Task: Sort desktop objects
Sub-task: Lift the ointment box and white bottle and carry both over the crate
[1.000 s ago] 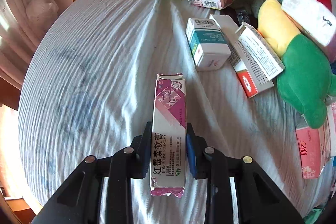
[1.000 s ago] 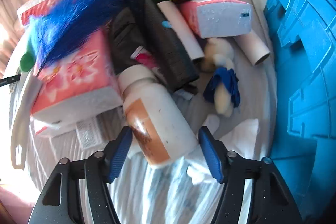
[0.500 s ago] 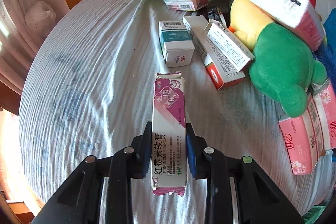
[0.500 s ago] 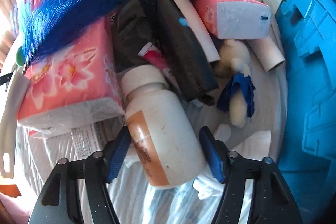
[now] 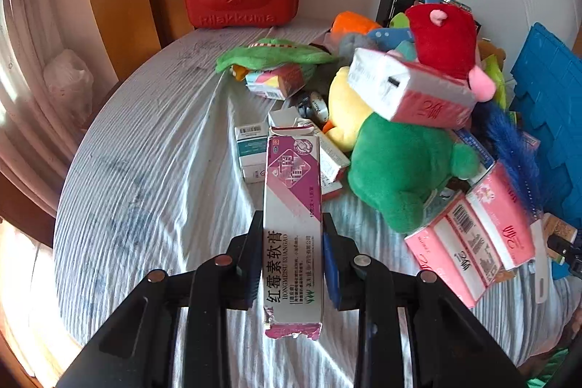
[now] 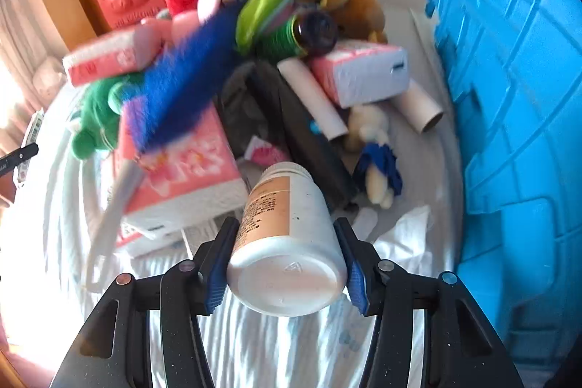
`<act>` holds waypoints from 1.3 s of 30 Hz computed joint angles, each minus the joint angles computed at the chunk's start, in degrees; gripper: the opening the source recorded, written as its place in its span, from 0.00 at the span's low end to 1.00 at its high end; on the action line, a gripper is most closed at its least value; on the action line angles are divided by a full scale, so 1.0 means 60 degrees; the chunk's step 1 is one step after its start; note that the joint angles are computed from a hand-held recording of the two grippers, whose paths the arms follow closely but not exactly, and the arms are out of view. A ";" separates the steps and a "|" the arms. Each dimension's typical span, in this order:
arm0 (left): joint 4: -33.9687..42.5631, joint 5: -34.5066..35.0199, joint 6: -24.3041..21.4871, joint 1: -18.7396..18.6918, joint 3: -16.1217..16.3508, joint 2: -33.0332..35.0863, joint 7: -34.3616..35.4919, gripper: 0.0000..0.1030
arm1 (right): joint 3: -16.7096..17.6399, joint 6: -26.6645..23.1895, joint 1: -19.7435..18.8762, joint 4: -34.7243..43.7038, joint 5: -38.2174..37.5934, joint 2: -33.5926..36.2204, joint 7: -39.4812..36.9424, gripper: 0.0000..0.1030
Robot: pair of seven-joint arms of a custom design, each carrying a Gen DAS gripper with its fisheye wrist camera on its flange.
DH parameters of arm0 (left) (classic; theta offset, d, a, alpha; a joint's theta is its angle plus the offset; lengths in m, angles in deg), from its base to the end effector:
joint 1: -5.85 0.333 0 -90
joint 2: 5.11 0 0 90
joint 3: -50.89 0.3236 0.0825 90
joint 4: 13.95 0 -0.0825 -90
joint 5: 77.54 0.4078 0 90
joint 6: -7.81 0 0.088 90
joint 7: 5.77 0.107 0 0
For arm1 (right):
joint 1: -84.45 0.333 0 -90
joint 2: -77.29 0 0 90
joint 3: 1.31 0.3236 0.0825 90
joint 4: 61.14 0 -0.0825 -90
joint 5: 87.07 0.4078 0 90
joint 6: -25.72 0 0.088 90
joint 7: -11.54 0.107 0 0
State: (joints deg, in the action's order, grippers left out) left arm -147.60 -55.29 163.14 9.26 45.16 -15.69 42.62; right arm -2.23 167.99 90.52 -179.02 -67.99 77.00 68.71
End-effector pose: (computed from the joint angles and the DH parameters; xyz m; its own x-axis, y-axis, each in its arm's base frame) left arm 0.5376 -0.0367 0.4664 0.3466 -0.9360 0.0623 -0.7553 -0.3178 -0.5732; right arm 0.6027 0.0530 0.4806 0.4369 -0.8987 -0.0380 -0.7989 -0.3683 -0.4756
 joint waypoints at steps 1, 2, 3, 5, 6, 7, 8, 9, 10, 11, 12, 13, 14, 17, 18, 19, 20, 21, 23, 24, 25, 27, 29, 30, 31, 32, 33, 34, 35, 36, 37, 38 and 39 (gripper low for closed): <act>-0.0025 0.0041 -0.0030 -0.0028 -0.0056 -0.0128 -0.0049 0.27 | 0.0034 0.0084 0.0032 0.0014 -0.0028 -0.0011 0.0126 0.51; -0.0090 0.0189 0.0009 -0.0008 -0.0104 -0.0220 -0.0119 0.27 | 0.0175 0.0392 0.0166 0.0275 -0.0243 0.0312 0.0615 0.51; -0.0039 0.0344 -0.0025 0.0003 -0.0169 -0.0254 -0.0182 0.27 | 0.0129 0.0323 0.0144 0.0314 -0.0101 0.0301 0.0523 0.51; -0.0036 0.0674 -0.0009 -0.0006 -0.0300 -0.0426 -0.0315 0.27 | 0.0134 0.0567 0.0158 0.0231 0.0134 0.0190 0.0479 0.51; 0.0010 0.0802 0.0019 -0.0014 -0.0338 -0.0443 -0.0343 0.27 | 0.0142 0.0677 0.0174 0.0185 0.0298 0.0067 0.0385 0.51; 0.0046 0.0858 0.0041 -0.0058 -0.0367 -0.0498 -0.0338 0.27 | 0.0149 0.0792 0.0196 0.0145 0.0547 -0.0067 0.0220 0.51; 0.0067 0.0842 0.0054 -0.0121 -0.0376 -0.0559 -0.0302 0.27 | 0.0142 0.0798 0.0213 0.0303 0.0679 -0.0048 0.0147 0.51; 0.0087 0.0841 0.0101 -0.0174 -0.0388 -0.0599 -0.0263 0.27 | 0.0133 0.0932 0.0223 0.0209 0.0888 -0.0148 -0.0026 0.51; 0.0125 0.0885 0.0085 -0.0221 -0.0443 -0.0657 -0.0261 0.27 | 0.0136 0.1060 0.0250 0.0195 0.1102 -0.0209 -0.0169 0.51; 0.0174 0.1053 0.0023 -0.0219 -0.0550 -0.0715 -0.0363 0.27 | 0.0139 0.1195 0.0287 0.0105 0.1390 -0.0388 -0.0364 0.51; 0.0233 0.1374 -0.0034 -0.0170 -0.0697 -0.0752 -0.0544 0.27 | 0.0139 0.1334 0.0329 -0.0022 0.1583 -0.0591 -0.0476 0.51; 0.0313 0.1715 -0.0115 -0.0147 -0.0853 -0.0804 -0.0718 0.27 | 0.0123 0.1485 0.0375 -0.0147 0.1783 -0.0777 -0.0628 0.51; 0.0360 0.1868 -0.0146 -0.0193 -0.0908 -0.0847 -0.0786 0.27 | 0.0096 0.1625 0.0426 -0.0197 0.1982 -0.0876 -0.0791 0.51; 0.0437 0.1819 0.0118 -0.0490 -0.0893 -0.0958 -0.0656 0.27 | 0.0004 0.2073 0.0599 -0.0462 0.2594 -0.1432 -0.1255 0.51; 0.0468 0.1888 0.0199 -0.0526 -0.0933 -0.0996 -0.0676 0.27 | -0.0057 0.2298 0.0692 -0.0567 0.2878 -0.1621 -0.1504 0.51; 0.0536 0.1932 0.0257 -0.0576 -0.0978 -0.1022 -0.0677 0.27 | -0.0116 0.2442 0.0774 -0.0643 0.3082 -0.1779 -0.1705 0.51; 0.0593 0.1955 0.0321 -0.0626 -0.1003 -0.1032 -0.0655 0.27 | -0.0183 0.2668 0.0877 -0.0769 0.3348 -0.2006 -0.1952 0.51; 0.0657 0.2003 0.0400 -0.0660 -0.1038 -0.1039 -0.0654 0.27 | -0.0237 0.2810 0.0954 -0.0862 0.3496 -0.2174 -0.2095 0.51; 0.0805 0.1999 0.0640 -0.0774 -0.1049 -0.0999 -0.0523 0.27 | -0.0371 0.3096 0.1125 -0.1028 0.3816 -0.2485 -0.2381 0.51; 0.0918 0.2047 0.0723 -0.0793 -0.1095 -0.0952 -0.0514 0.27 | -0.0454 0.3264 0.1227 -0.1117 0.4013 -0.2651 -0.2547 0.51; 0.1076 0.2131 0.0817 -0.0811 -0.1168 -0.0878 -0.0527 0.27 | -0.0525 0.3389 0.1305 -0.1173 0.4145 -0.2778 -0.2655 0.51; 0.1377 0.2175 0.1047 -0.0916 -0.1225 -0.0680 -0.0432 0.27 | -0.0689 0.3670 0.1470 -0.1262 0.4413 -0.3010 -0.2918 0.51; 0.1707 0.2310 0.1245 -0.0993 -0.1314 -0.0455 -0.0400 0.27 | -0.0787 0.3923 0.1519 -0.1347 0.4468 -0.3213 -0.3001 0.51; 0.1916 0.2399 0.1361 -0.1045 -0.1371 -0.0309 -0.0386 0.27 | -0.0881 0.4073 0.1580 -0.1383 0.4557 -0.3317 -0.3084 0.51; 0.2093 0.2490 0.1440 -0.1090 -0.1418 -0.0177 -0.0405 0.27 | -0.0971 0.4193 0.1631 -0.1406 0.4621 -0.3393 -0.3150 0.51; 0.2303 0.2540 0.1536 -0.1175 -0.1450 -0.0007 -0.0361 0.27 | -0.1025 0.4327 0.1635 -0.1417 0.4624 -0.3464 -0.3155 0.51; 0.2517 0.2592 0.1595 -0.1261 -0.1479 0.0159 -0.0328 0.27 | -0.1097 0.4476 0.1631 -0.1427 0.4619 -0.3540 -0.3174 0.51; 0.2781 0.2660 0.1609 -0.1353 -0.1524 0.0362 -0.0319 0.27 | -0.1153 0.4531 0.1588 -0.1409 0.4543 -0.3602 -0.3135 0.51; 0.3051 0.2648 0.1637 -0.1487 -0.1535 0.0575 -0.0230 0.27 | -0.1199 0.4635 0.1532 -0.1389 0.4455 -0.3635 -0.3089 0.51; 0.3319 0.2588 0.1679 -0.1639 -0.1529 0.0789 -0.0097 0.27 | -0.1266 0.4756 0.1490 -0.1352 0.4382 -0.3642 -0.3061 0.51; 0.3639 0.2618 0.1658 -0.1779 -0.1553 0.1026 -0.0053 0.27 | -0.1340 0.4835 0.1445 -0.1295 0.4306 -0.3629 -0.3018 0.51; 0.3999 0.2761 0.1621 -0.1921 -0.1588 0.1285 -0.0089 0.27 | -0.1391 0.4906 0.1371 -0.1216 0.4210 -0.3604 -0.2936 0.51; 0.4314 0.2868 0.1613 -0.2076 -0.1586 0.1513 -0.0110 0.27 | -0.1488 0.4986 0.1319 -0.1136 0.4147 -0.3564 -0.2905 0.51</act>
